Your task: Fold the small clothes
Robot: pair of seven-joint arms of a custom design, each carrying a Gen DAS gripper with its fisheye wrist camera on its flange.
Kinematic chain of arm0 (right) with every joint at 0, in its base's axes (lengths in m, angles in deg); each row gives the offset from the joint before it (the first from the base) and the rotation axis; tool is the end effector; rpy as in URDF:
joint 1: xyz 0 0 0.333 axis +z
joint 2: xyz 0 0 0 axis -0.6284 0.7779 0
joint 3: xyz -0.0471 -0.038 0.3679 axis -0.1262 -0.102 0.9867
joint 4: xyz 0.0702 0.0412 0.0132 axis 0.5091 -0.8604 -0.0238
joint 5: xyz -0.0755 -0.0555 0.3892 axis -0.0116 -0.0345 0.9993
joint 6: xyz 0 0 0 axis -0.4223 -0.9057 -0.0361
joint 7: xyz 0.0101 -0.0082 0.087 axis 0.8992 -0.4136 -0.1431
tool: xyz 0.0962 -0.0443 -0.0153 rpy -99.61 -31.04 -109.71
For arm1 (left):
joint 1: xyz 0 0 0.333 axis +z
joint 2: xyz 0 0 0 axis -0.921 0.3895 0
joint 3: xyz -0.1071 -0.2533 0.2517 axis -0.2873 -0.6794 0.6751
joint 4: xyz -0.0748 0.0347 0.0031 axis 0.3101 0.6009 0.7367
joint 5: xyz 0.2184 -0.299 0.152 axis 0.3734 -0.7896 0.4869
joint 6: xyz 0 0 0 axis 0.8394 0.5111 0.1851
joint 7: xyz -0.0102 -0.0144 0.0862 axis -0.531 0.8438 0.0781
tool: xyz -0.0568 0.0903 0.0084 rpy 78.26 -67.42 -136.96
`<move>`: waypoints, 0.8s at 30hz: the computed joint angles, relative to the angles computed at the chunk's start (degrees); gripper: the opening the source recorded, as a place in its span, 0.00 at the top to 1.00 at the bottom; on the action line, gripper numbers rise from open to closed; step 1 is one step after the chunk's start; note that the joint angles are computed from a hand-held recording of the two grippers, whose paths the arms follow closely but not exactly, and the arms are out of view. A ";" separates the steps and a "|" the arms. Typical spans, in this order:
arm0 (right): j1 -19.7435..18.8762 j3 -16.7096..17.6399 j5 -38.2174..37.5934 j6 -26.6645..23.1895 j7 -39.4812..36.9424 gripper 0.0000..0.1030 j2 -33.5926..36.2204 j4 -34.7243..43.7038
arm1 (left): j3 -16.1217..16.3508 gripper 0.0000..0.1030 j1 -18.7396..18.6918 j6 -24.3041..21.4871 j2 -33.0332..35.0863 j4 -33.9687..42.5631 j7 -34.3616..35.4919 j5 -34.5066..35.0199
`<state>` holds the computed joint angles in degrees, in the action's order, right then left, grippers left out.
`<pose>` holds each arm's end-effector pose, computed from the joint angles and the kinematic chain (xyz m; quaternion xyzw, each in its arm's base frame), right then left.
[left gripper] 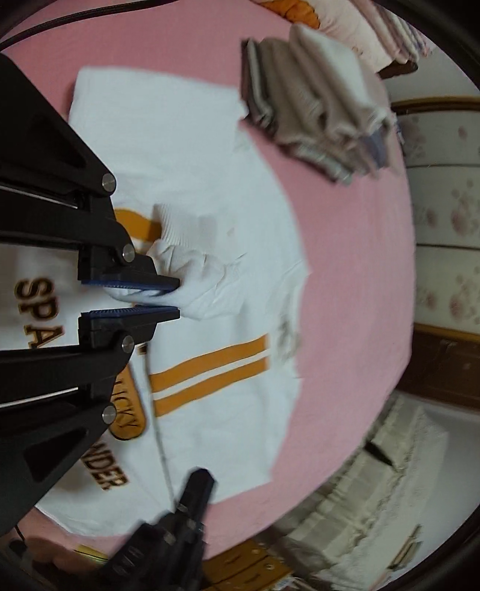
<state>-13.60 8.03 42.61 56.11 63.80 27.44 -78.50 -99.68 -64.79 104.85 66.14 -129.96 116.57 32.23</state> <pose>0.6593 0.3059 0.6054 -0.6834 0.6631 -0.1796 0.2469 0.7166 -0.1061 0.5776 -0.5731 0.7634 -0.2758 0.1125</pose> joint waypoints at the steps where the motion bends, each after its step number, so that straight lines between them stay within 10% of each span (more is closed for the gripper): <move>1: -0.36 0.02 0.48 0.28 -0.20 0.97 -0.54 -1.10 | -0.16 0.92 -0.15 -0.68 0.10 -0.47 0.08 0.05; 11: -3.15 2.12 7.78 4.61 -6.35 0.97 -1.90 -5.46 | -0.85 0.67 3.74 1.97 -7.07 -11.35 8.68 -17.57; 24: -0.52 5.02 14.76 1.00 -24.68 0.86 7.73 11.45 | 9.52 0.66 2.93 14.40 -12.33 -22.29 -22.12 14.16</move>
<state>-14.11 13.05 57.37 57.11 39.13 35.16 -67.05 -90.17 -61.86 119.26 53.81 -152.26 94.44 46.38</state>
